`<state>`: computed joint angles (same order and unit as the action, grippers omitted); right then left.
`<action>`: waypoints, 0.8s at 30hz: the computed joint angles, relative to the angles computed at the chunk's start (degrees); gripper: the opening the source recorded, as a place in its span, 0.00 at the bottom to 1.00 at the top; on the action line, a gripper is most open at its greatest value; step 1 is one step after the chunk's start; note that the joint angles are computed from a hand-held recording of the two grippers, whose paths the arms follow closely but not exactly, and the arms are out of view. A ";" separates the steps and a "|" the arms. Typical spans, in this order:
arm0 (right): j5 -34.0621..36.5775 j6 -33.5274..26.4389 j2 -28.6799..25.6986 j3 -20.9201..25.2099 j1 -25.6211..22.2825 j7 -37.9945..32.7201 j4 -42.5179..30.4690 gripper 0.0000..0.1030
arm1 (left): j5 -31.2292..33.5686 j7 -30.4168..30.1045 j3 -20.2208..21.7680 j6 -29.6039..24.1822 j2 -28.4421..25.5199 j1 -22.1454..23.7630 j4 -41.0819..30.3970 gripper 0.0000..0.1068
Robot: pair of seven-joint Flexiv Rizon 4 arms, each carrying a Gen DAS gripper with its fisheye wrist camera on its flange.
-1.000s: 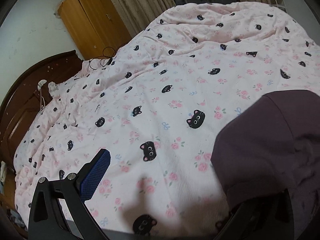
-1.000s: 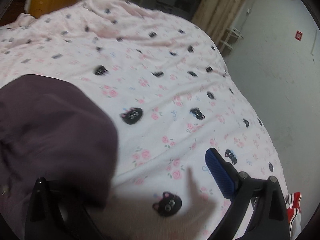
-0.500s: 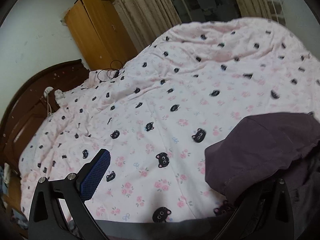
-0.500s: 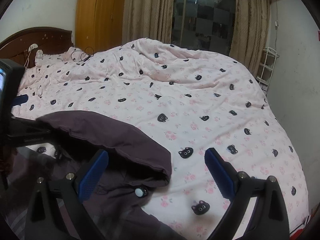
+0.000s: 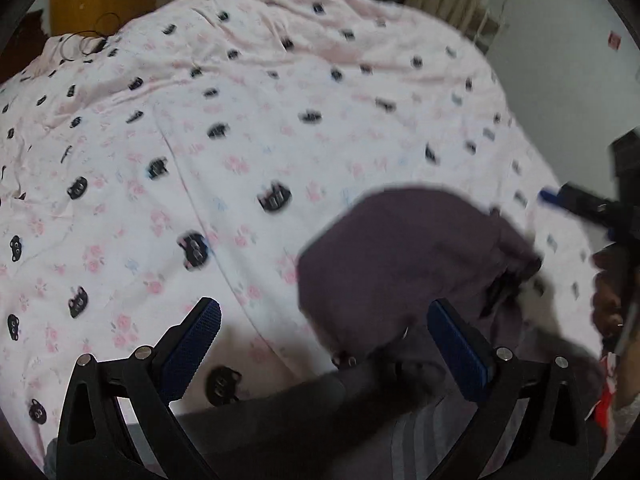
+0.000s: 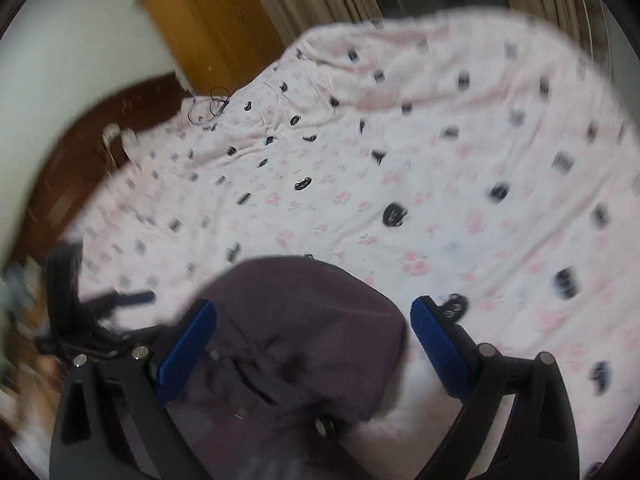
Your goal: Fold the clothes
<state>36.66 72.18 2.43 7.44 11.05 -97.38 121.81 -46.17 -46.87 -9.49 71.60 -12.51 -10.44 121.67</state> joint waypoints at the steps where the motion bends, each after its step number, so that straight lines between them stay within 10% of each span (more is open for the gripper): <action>1: 5.85 -4.19 -0.82 -1.88 -0.48 -4.07 -2.53 0.96 | -4.02 1.42 -0.88 -0.73 -0.35 1.10 -0.51 0.96; 5: 21.10 -21.46 -5.75 -6.15 -7.12 -12.12 -11.14 0.94 | -9.00 -1.49 -0.58 -7.58 -5.24 3.48 -5.58 0.96; 8: 25.99 -31.20 -9.87 -6.74 -12.08 -14.39 -15.18 0.72 | -5.64 -6.75 0.10 -14.23 -8.86 4.38 -9.02 0.96; 15: 23.91 -34.47 -15.47 -3.06 -16.17 -13.12 -17.05 0.63 | 9.34 -19.92 3.26 -14.21 -11.57 2.30 -11.93 0.96; 24: 23.75 -35.05 -20.62 0.94 -17.98 -13.74 -20.64 0.51 | 7.70 -19.86 -0.41 -12.94 -13.22 4.95 -11.38 0.96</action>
